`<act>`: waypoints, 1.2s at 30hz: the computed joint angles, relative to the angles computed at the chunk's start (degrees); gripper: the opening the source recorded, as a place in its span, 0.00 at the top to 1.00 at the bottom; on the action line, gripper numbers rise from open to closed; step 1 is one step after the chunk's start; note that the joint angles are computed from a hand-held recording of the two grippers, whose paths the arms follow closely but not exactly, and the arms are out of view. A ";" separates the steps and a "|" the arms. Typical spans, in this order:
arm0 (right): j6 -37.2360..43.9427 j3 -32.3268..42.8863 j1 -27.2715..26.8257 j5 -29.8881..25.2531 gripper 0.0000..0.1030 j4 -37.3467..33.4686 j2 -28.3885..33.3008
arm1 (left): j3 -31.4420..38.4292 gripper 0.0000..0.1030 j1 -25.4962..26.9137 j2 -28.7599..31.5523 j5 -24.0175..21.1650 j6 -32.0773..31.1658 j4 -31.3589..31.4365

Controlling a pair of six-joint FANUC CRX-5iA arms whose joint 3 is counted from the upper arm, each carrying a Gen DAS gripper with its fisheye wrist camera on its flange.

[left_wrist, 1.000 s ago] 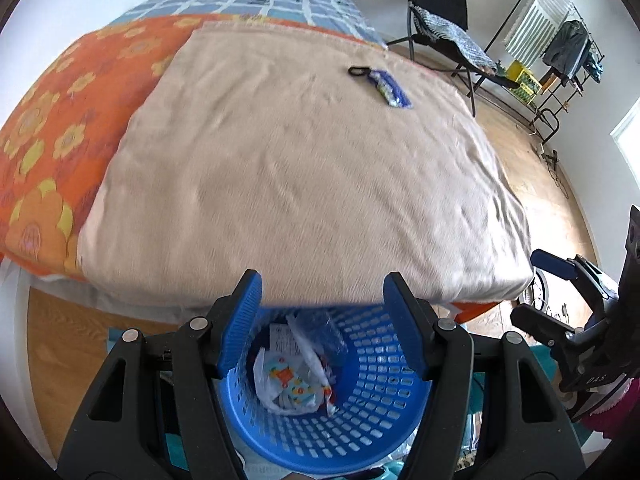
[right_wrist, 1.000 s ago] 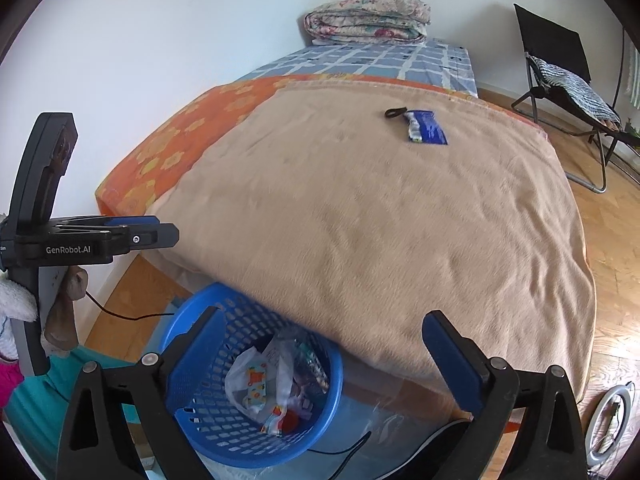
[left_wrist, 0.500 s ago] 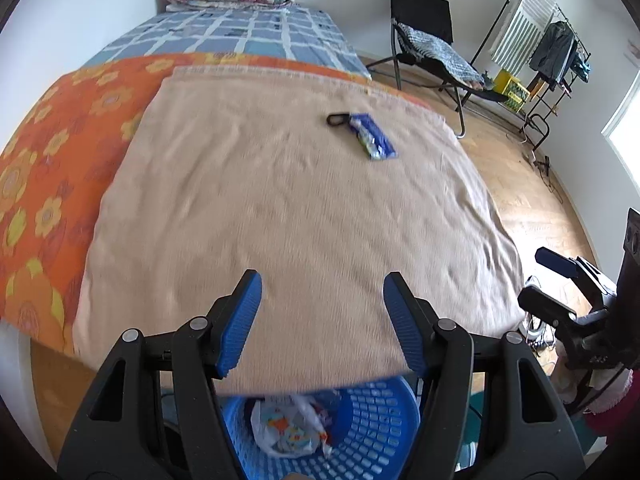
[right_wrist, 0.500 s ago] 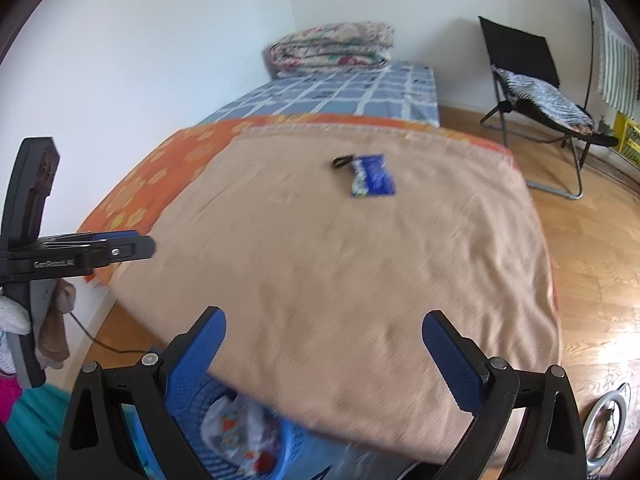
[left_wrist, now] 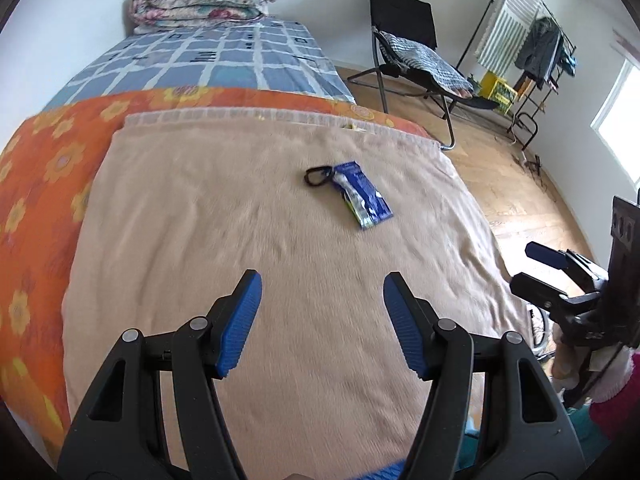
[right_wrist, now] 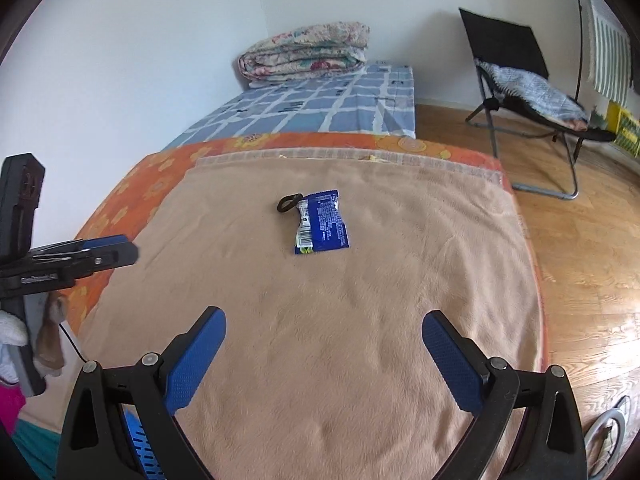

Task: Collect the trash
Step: 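Move both tools back over the bed toward the blue wrapper, then grasp the blue wrapper with the right gripper while the left gripper grasps the black strap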

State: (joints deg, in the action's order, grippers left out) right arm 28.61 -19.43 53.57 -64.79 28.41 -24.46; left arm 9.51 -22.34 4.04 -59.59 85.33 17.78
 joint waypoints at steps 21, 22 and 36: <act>15.37 6.53 -15.39 12.20 0.07 -13.28 14.25 | 32.77 0.46 0.67 31.82 -10.50 2.96 6.20; 15.50 6.63 -15.55 12.47 0.07 -13.34 14.64 | 33.66 0.49 0.52 32.45 -11.09 3.09 5.67; 17.30 9.62 -16.62 13.77 0.12 -11.00 21.16 | 46.80 0.73 -2.00 40.27 -18.09 4.73 -3.34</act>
State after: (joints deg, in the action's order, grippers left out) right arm 45.91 -9.81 36.95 -51.02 17.41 -3.30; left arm 56.31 -24.34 44.31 -77.68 90.07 14.44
